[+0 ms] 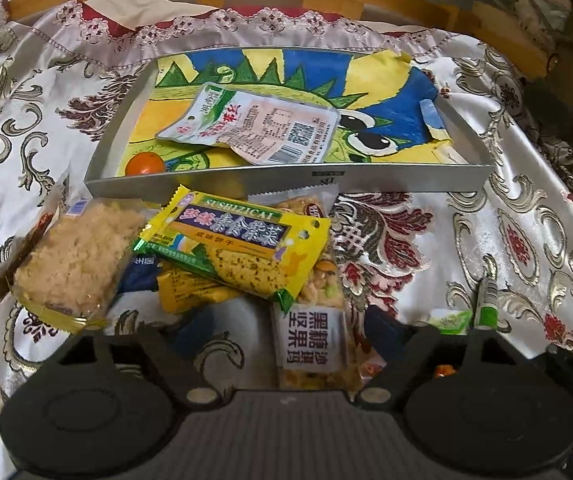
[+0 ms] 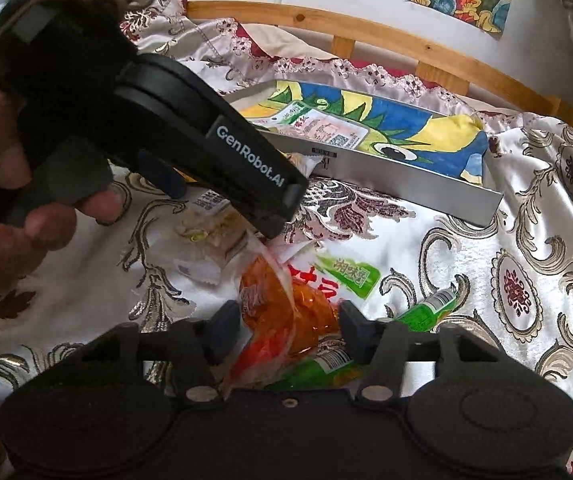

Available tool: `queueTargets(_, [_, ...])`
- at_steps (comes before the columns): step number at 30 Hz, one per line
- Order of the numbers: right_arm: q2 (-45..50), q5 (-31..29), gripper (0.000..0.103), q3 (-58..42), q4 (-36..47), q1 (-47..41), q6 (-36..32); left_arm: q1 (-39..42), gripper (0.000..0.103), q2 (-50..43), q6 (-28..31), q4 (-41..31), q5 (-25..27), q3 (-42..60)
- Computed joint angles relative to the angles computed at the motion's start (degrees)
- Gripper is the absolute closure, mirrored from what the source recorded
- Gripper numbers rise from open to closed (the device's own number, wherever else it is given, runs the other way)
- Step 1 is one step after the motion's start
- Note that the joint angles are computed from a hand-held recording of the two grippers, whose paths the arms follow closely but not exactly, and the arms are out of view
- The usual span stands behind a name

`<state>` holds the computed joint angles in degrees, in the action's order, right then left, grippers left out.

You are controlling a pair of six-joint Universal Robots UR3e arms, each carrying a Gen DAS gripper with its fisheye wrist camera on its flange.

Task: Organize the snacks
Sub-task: 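Grasp the nut bar with the left gripper while the right gripper grasps the sausage bag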

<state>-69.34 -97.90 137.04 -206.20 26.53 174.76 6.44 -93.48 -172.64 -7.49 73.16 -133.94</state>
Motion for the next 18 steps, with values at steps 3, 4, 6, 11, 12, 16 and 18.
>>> queueTargets(3, [0.26, -0.66, 0.049, -0.19, -0.04, 0.53, 0.59, -0.27, 0.048, 1.09, 1.65, -2.22, -0.23, 0.21])
queueTargets(4, [0.53, -1.09, 0.049, -0.36, -0.08, 0.85, 0.72, 0.21, 0.06, 1.64, 2.4, -3.57, -1.69, 0.26])
queueTargets(6, [1.24, -2.33, 0.05, -0.81, -0.34, 1.73, 0.39, -0.47, 0.06, 2.09, 1.85, -4.97, -1.17, 0.82])
queueTargets(11, [0.81, -3.71, 0.054, -0.92, -0.17, 2.77, 0.59, -0.7, 0.064, 3.89, 1.35, -7.64, -0.68, 1.21])
queueTargets(12, [0.56, -4.15, 0.054, -1.09, 0.4, 3.1, 0.59, -0.44, 0.064, 4.76, 1.76, -8.65, -0.89, 1.09])
queueTargets(16, [-0.47, -7.08, 0.054, -1.63, 2.67, 5.18, 1.11, 1.47, 0.065, 9.5, 3.48, -12.86, -2.13, -0.53])
queueTargets(18, [-1.74, -8.41, 0.055, -1.07, 3.35, 6.17, 1.33, 3.4, 0.065, 12.96, 4.5, -15.88, -3.65, -2.0])
